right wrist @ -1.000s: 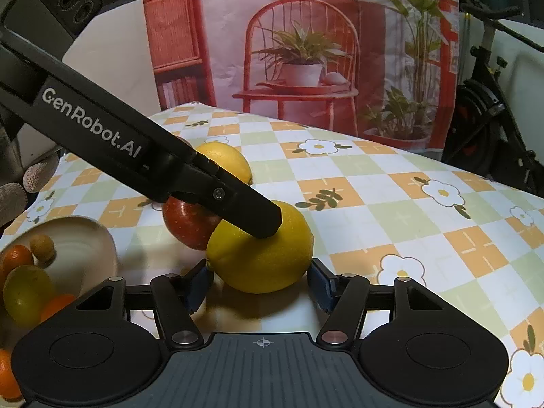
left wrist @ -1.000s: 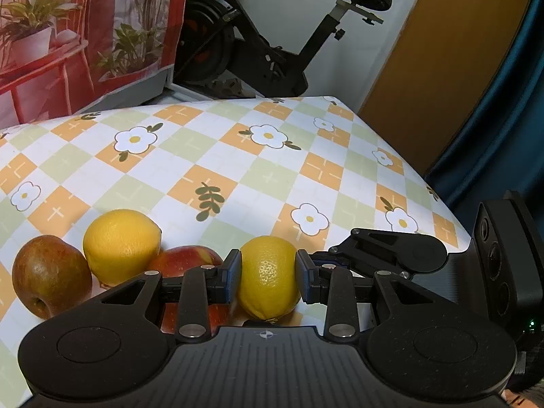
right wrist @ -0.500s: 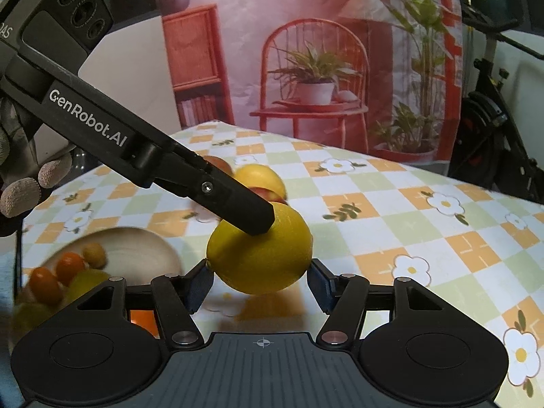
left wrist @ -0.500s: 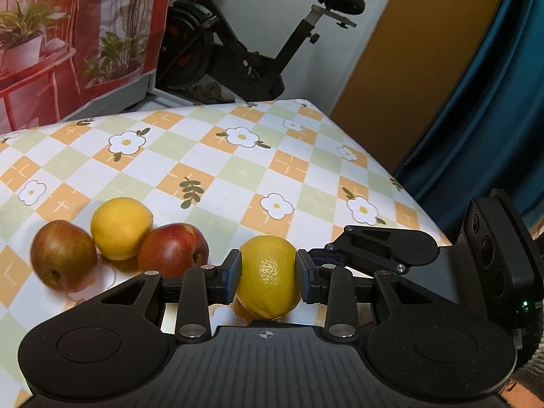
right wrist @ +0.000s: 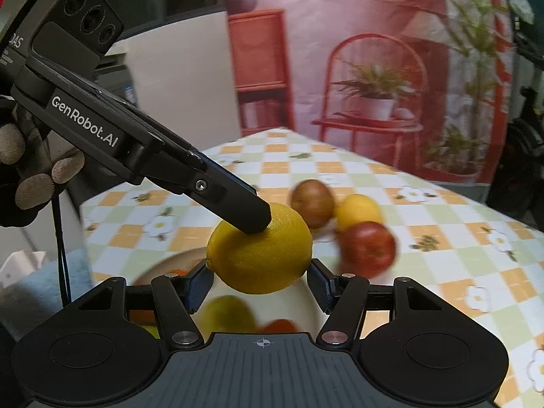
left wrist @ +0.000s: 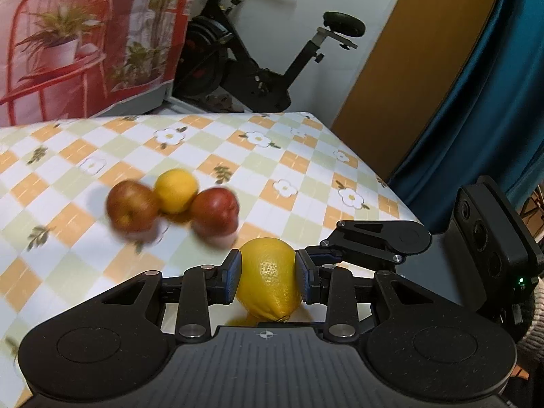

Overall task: Organize fruits
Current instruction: 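Carry the lemon in the left tool over the plate while the right tool carries its lemon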

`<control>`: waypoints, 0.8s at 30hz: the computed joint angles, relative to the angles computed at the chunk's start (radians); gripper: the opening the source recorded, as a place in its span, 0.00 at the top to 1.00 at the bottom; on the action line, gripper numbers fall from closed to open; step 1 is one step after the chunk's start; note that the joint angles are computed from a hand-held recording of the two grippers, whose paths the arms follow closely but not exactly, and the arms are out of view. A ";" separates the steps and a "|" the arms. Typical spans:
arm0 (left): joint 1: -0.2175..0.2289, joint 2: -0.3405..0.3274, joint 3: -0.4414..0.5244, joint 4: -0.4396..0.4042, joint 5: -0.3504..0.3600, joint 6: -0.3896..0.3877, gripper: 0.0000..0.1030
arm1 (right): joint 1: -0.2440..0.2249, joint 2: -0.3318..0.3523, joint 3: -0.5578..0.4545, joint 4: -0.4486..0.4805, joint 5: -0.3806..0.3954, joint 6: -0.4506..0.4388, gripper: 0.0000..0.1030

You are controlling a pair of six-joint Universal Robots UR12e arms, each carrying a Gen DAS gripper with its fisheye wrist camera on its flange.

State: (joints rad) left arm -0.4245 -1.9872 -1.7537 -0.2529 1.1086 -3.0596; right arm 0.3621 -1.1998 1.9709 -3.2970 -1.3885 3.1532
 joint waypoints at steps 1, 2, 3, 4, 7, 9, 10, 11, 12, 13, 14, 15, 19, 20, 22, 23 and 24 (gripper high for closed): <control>0.005 0.009 -0.012 0.000 -0.001 0.000 0.65 | 0.007 0.000 -0.005 0.010 0.006 -0.002 0.45; 0.010 0.017 -0.025 0.001 -0.002 0.000 0.65 | 0.014 0.001 -0.010 0.022 0.014 -0.008 0.45; 0.014 0.024 -0.034 -0.002 -0.004 0.002 0.65 | 0.019 0.002 -0.016 0.035 0.021 -0.012 0.45; 0.019 0.030 -0.045 -0.003 -0.005 0.002 0.65 | 0.023 0.004 -0.024 0.051 0.029 -0.019 0.45; 0.032 0.044 -0.069 -0.018 -0.009 0.005 0.65 | 0.038 0.008 -0.042 0.106 0.046 -0.049 0.45; 0.041 0.049 -0.082 -0.028 -0.017 0.003 0.65 | 0.044 0.011 -0.054 0.148 0.062 -0.068 0.45; 0.046 0.051 -0.088 -0.033 -0.023 0.000 0.65 | 0.046 0.013 -0.060 0.170 0.069 -0.077 0.45; 0.051 0.050 -0.091 -0.042 -0.030 -0.005 0.65 | 0.047 0.014 -0.065 0.192 0.076 -0.086 0.45; 0.055 0.049 -0.095 -0.039 -0.036 -0.012 0.65 | 0.049 0.016 -0.070 0.208 0.079 -0.097 0.45; 0.059 0.050 -0.100 -0.034 -0.043 -0.016 0.65 | 0.053 0.018 -0.072 0.210 0.072 -0.110 0.45; 0.062 0.049 -0.101 -0.033 -0.049 -0.023 0.65 | 0.054 0.020 -0.078 0.220 0.075 -0.114 0.45; 0.064 0.049 -0.102 -0.032 -0.053 -0.028 0.65 | 0.053 0.019 -0.081 0.228 0.082 -0.112 0.45; 0.066 0.053 -0.110 -0.034 -0.054 -0.017 0.65 | 0.054 0.018 -0.092 0.267 0.080 -0.147 0.45; 0.066 0.052 -0.110 -0.036 -0.055 -0.016 0.65 | 0.054 0.017 -0.094 0.276 0.081 -0.156 0.45; 0.068 0.054 -0.114 -0.036 -0.060 -0.017 0.65 | 0.053 0.015 -0.097 0.291 0.085 -0.171 0.45; 0.067 0.054 -0.113 -0.040 -0.057 -0.017 0.65 | 0.053 0.014 -0.098 0.300 0.086 -0.183 0.45; 0.067 0.055 -0.115 -0.044 -0.054 -0.014 0.66 | 0.053 0.013 -0.100 0.309 0.090 -0.193 0.45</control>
